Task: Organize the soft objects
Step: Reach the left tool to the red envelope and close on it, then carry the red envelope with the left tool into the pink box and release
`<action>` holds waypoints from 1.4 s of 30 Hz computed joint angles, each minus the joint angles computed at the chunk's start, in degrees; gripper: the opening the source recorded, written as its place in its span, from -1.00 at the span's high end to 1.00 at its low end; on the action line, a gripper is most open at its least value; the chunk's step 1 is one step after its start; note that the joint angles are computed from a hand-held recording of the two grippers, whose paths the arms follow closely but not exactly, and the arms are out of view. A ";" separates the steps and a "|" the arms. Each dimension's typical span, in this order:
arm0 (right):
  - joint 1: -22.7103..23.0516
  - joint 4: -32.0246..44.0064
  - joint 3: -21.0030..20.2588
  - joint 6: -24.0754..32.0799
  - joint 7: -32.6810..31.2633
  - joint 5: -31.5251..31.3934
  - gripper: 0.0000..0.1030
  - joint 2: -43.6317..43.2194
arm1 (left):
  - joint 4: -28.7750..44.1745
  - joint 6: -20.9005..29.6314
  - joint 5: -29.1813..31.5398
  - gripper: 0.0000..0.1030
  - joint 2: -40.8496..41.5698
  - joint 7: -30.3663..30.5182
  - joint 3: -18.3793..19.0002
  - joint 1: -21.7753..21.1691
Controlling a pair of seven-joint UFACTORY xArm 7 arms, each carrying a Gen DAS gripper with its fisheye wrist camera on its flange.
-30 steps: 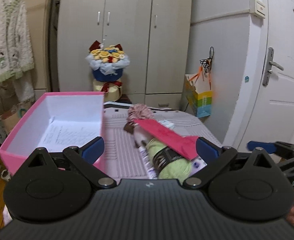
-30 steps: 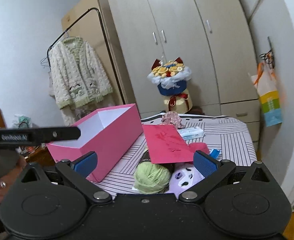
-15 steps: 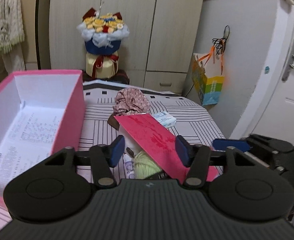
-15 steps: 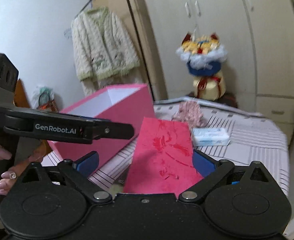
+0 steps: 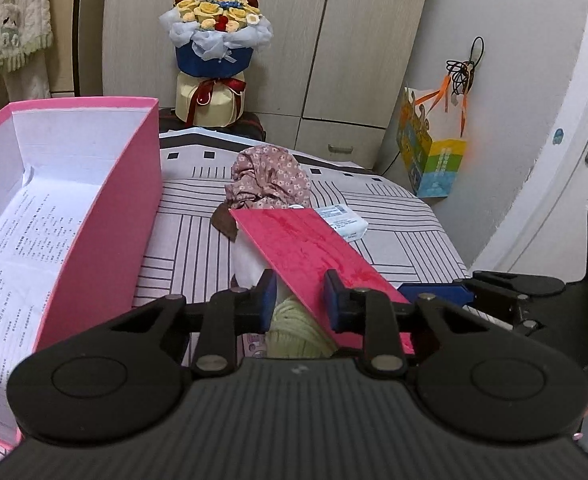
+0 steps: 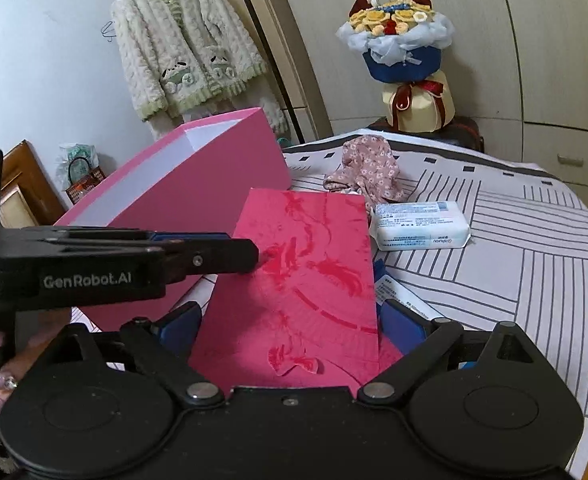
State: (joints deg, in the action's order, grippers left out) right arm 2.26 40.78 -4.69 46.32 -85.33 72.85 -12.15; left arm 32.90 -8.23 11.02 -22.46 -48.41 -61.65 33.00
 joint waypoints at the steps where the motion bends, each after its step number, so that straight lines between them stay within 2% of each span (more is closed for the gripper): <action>1: 0.01 -0.14 0.19 -0.65 0.72 0.12 -0.90 -0.21 | 0.07 -0.19 0.03 0.53 0.09 -0.07 -0.42 0.47; 4: 0.42 -0.83 0.52 -2.17 0.51 0.02 -0.82 -1.15 | 0.08 -1.02 -0.13 0.53 0.86 0.07 -0.46 0.56; 10: 1.66 -2.51 0.07 -4.71 -2.13 3.48 -0.81 -2.36 | -1.01 -4.19 -3.02 0.53 2.09 1.32 -1.37 1.01; 12: 1.59 -2.43 -0.25 -4.16 -2.40 4.86 -0.81 -1.86 | -1.09 -4.64 -3.97 0.54 4.29 2.67 0.26 -0.94; 14: 1.45 -2.60 -0.37 -3.51 -3.56 6.25 -0.81 -1.70 | -0.91 -5.17 -4.46 0.48 7.56 4.13 3.99 -5.06; 15: 1.39 -2.58 -0.21 -3.51 -3.84 6.71 -0.81 -1.54 | -0.79 -5.02 -5.36 0.47 7.71 4.52 3.54 -4.96; 18: 1.17 -2.16 0.36 -3.57 -2.45 6.62 -0.81 -1.36 | -0.55 -5.21 -8.67 0.51 6.14 5.55 -0.89 -1.34; 19: 1.11 -1.86 0.53 -3.65 -1.56 6.08 -0.81 -1.38 | -0.52 -5.17 -9.57 0.55 6.01 5.64 -0.94 -1.41; 20: 1.03 -1.43 0.65 -3.57 -0.38 5.15 -0.81 -1.25 | -0.62 -5.26 -9.97 0.58 6.26 5.90 0.25 -2.48; 23: 0.92 0.39 1.09 -3.45 5.44 1.08 -0.81 -0.74 | 0.06 -3.78 -11.24 0.71 7.82 6.26 7.86 -9.80; 25: 1.11 0.85 1.17 -3.44 8.31 -0.51 -0.81 -1.15 | 0.15 -3.11 -12.18 0.74 6.96 6.26 9.20 -11.34; 27: 1.45 0.69 1.34 -4.24 11.10 -1.71 -0.81 -1.98 | 0.08 -2.91 -12.03 0.76 7.40 6.24 13.68 -15.66; 30: 2.28 -0.29 1.31 -6.00 12.73 -1.95 -0.81 -3.75 | -0.83 -4.80 -12.09 0.77 8.36 7.34 22.12 -23.92; 33: 3.66 -2.54 1.25 -8.68 12.35 -1.21 -0.81 -7.09 | -2.61 -7.14 -13.31 0.77 7.28 8.77 25.19 -27.59; 35: 4.72 -4.38 1.55 -11.00 13.28 -1.59 -0.81 -9.79 | -3.70 -6.84 -13.68 0.77 5.84 9.23 28.87 -31.78; 38: 6.28 -7.34 2.27 -14.18 17.93 -4.03 -0.81 -14.56 | -5.68 -4.64 -13.48 0.78 2.24 10.29 36.49 -40.05; 40: 6.81 -9.56 3.55 -15.86 23.02 -7.04 -0.81 -18.51 | -7.29 -2.38 -12.57 0.78 -1.09 11.08 43.35 -47.06; 42: 7.44 -11.43 4.55 -16.91 26.67 -9.78 -0.81 -22.08 | -9.19 -0.34 -12.17 0.78 -4.95 11.85 47.90 -51.70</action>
